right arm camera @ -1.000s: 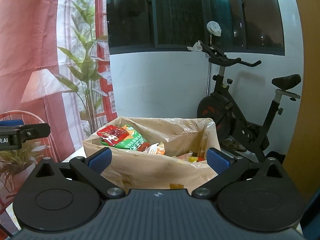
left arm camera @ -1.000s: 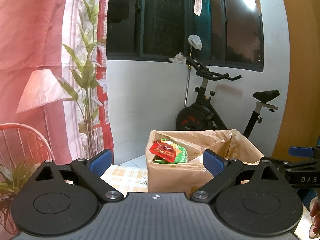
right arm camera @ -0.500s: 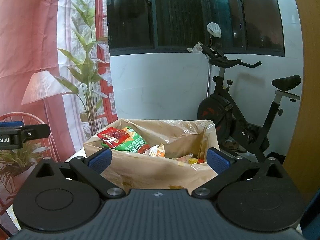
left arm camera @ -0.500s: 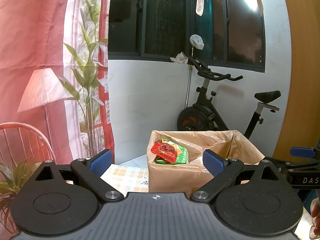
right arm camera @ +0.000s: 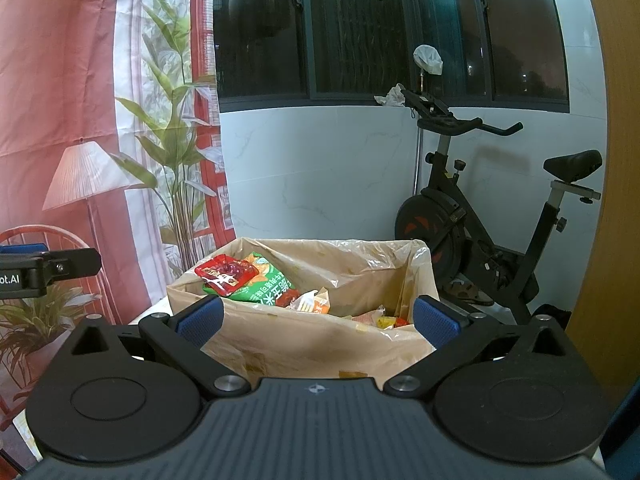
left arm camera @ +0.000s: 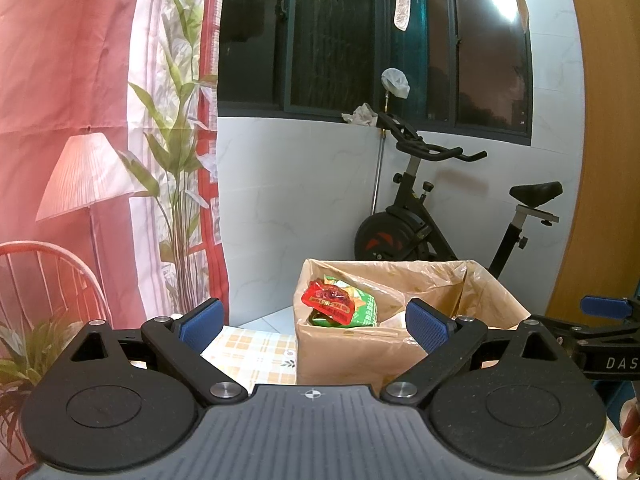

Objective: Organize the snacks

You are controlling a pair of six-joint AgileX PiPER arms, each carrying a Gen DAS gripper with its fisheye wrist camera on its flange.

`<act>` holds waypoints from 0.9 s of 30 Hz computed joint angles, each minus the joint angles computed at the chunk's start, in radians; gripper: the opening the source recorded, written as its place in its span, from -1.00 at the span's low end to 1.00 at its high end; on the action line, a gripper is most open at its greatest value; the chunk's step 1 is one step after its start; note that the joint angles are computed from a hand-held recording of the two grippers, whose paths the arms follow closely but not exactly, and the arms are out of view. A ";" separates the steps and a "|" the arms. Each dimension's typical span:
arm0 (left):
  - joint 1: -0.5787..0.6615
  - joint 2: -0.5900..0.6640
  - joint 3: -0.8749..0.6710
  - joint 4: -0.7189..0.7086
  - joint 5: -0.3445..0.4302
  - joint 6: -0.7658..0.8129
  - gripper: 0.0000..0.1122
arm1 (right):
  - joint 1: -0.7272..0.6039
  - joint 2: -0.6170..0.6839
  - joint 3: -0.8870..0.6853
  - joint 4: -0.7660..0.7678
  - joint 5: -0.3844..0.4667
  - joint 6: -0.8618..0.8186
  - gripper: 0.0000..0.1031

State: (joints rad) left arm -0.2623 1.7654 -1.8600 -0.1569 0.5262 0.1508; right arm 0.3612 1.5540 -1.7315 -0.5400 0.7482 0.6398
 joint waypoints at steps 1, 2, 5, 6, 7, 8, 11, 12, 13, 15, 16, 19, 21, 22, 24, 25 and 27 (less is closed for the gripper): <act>0.000 0.000 0.001 0.001 0.000 -0.001 0.75 | 0.001 0.000 0.000 -0.002 -0.001 0.001 1.00; 0.000 0.000 0.001 0.001 0.000 -0.001 0.75 | 0.001 0.000 0.001 -0.003 -0.001 0.002 1.00; 0.001 0.001 -0.001 -0.001 0.001 -0.001 0.75 | 0.000 0.000 0.001 -0.002 -0.001 0.001 1.00; 0.000 0.002 -0.001 0.001 0.001 -0.004 0.75 | 0.000 0.000 0.001 -0.002 -0.001 0.001 1.00; -0.001 0.000 0.002 0.004 0.000 -0.008 0.75 | 0.000 0.000 0.001 -0.002 -0.001 0.001 1.00; -0.001 -0.001 0.004 0.006 -0.001 -0.012 0.75 | 0.000 0.000 0.001 -0.002 -0.001 0.001 1.00; -0.002 -0.003 0.009 0.009 -0.003 -0.016 0.75 | 0.001 -0.001 0.001 -0.002 -0.001 0.002 1.00; -0.002 -0.004 0.009 0.011 -0.004 -0.018 0.75 | 0.001 -0.001 0.001 -0.002 -0.001 0.002 1.00; -0.002 -0.002 0.006 0.012 -0.004 -0.020 0.75 | 0.001 0.000 0.001 -0.003 0.000 0.002 1.00; -0.003 -0.004 0.011 0.015 -0.008 -0.023 0.75 | 0.001 -0.001 0.001 -0.004 -0.001 0.002 1.00; -0.004 -0.006 0.013 0.016 -0.010 -0.025 0.75 | 0.001 -0.001 0.001 -0.007 -0.002 0.003 1.00; -0.003 -0.006 0.014 0.015 -0.010 -0.024 0.75 | 0.005 -0.004 0.005 -0.017 -0.005 0.014 1.00; -0.003 -0.006 0.013 0.014 -0.009 -0.023 0.75 | 0.005 -0.004 0.007 -0.020 -0.006 0.018 1.00; -0.003 -0.007 0.015 0.015 -0.010 -0.024 0.75 | 0.006 -0.004 0.006 -0.021 -0.004 0.018 1.00; -0.002 -0.006 0.013 0.012 -0.009 -0.020 0.75 | 0.006 -0.005 0.007 -0.019 -0.006 0.016 1.00; -0.002 -0.006 0.013 0.012 -0.009 -0.020 0.75 | 0.006 -0.005 0.007 -0.019 -0.006 0.016 1.00; -0.002 -0.007 0.015 0.010 -0.010 -0.019 0.75 | 0.006 -0.006 0.008 -0.021 -0.008 0.017 1.00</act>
State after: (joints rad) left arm -0.2645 1.7583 -1.8449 -0.1473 0.5162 0.1318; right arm 0.3668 1.5482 -1.7230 -0.5605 0.7398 0.6566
